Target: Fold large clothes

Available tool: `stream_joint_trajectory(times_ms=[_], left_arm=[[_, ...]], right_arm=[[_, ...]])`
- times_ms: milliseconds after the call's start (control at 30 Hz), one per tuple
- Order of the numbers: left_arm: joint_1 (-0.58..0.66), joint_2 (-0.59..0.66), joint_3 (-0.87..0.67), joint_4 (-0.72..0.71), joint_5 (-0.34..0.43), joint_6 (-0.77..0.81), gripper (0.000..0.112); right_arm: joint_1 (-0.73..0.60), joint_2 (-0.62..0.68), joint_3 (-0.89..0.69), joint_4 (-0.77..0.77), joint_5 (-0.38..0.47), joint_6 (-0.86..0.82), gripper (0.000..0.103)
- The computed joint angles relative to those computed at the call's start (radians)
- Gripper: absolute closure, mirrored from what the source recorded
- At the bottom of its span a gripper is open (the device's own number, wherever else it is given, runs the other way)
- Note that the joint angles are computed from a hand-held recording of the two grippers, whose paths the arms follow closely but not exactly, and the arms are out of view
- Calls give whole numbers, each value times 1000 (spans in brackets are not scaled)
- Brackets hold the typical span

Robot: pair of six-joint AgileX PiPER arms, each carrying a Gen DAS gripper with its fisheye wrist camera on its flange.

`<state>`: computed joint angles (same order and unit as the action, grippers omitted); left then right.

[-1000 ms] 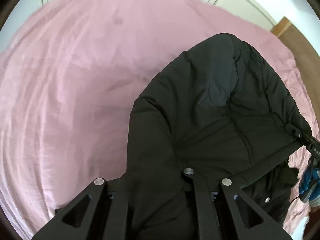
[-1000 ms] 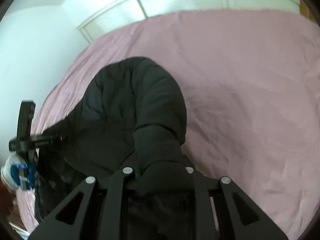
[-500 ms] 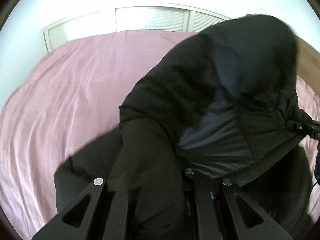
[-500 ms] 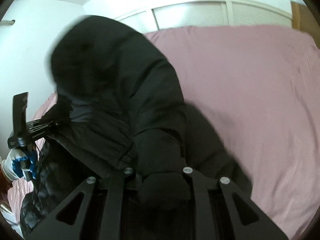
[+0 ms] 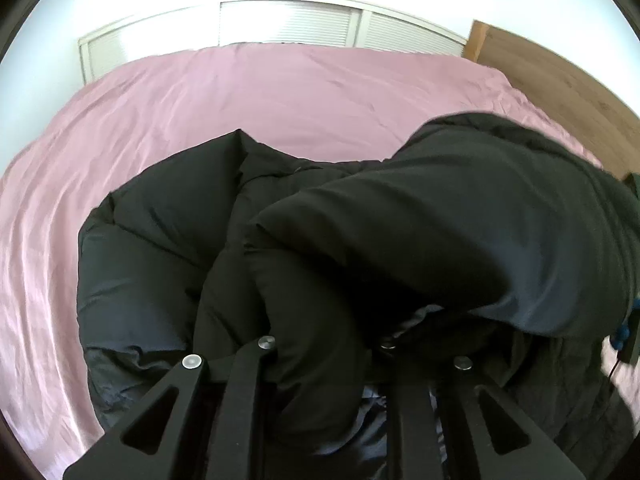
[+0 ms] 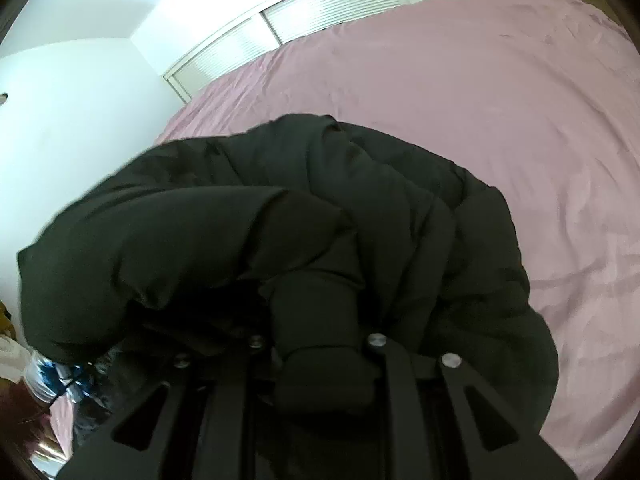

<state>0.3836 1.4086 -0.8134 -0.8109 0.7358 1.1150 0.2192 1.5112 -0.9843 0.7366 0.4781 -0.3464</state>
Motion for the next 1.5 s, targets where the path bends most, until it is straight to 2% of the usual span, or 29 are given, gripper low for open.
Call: stream_joint_trajectory(times_ms=[133, 300, 367, 500, 567, 600, 667, 867, 933, 1000, 1067, 1200, 1267, 1367, 1500], left_arm=[[33, -3, 9, -8, 13, 20, 91], [34, -62, 18, 46, 35, -42, 83], [38, -75, 12, 63, 50, -68, 78], [81, -97, -1, 69, 114, -75, 63], [99, -111, -5, 77, 143, -78, 60], [98, -118, -9, 86, 152, -90, 60], [129, -136, -14, 96, 190, -94, 59], [215, -178, -114, 96, 358, -189, 57], [219, -183, -167, 78, 393, -222, 54], [182, -171, -226, 71, 403, -272, 51], [114, -141, -287, 77, 389, -326, 50], [-89, -50, -379, 141, 277, -457, 49], [-170, -7, -393, 184, 217, -509, 49], [-253, 35, -361, 241, 139, -554, 49], [-252, 45, -197, 235, 60, -525, 49]], right_arm=[[26, -41, 42, -40, -21, 0, 87], [51, 0, 15, -148, -41, 98, 84], [74, -31, 25, -204, -33, 164, 83], [75, -48, 23, -249, -6, 212, 73], [109, -55, 8, -312, -1, 287, 64], [103, -60, 1, -314, 9, 287, 59], [89, -105, 46, -306, 15, 276, 55], [61, -252, 32, -354, 172, 329, 54], [54, -262, -45, -376, 232, 354, 54], [74, -208, -175, -406, 272, 378, 54], [92, -140, -282, -428, 298, 407, 52], [167, 68, -546, -512, 330, 490, 50], [196, 139, -611, -523, 349, 521, 50], [244, 181, -600, -571, 343, 561, 50], [281, 172, -395, -601, 260, 631, 50]])
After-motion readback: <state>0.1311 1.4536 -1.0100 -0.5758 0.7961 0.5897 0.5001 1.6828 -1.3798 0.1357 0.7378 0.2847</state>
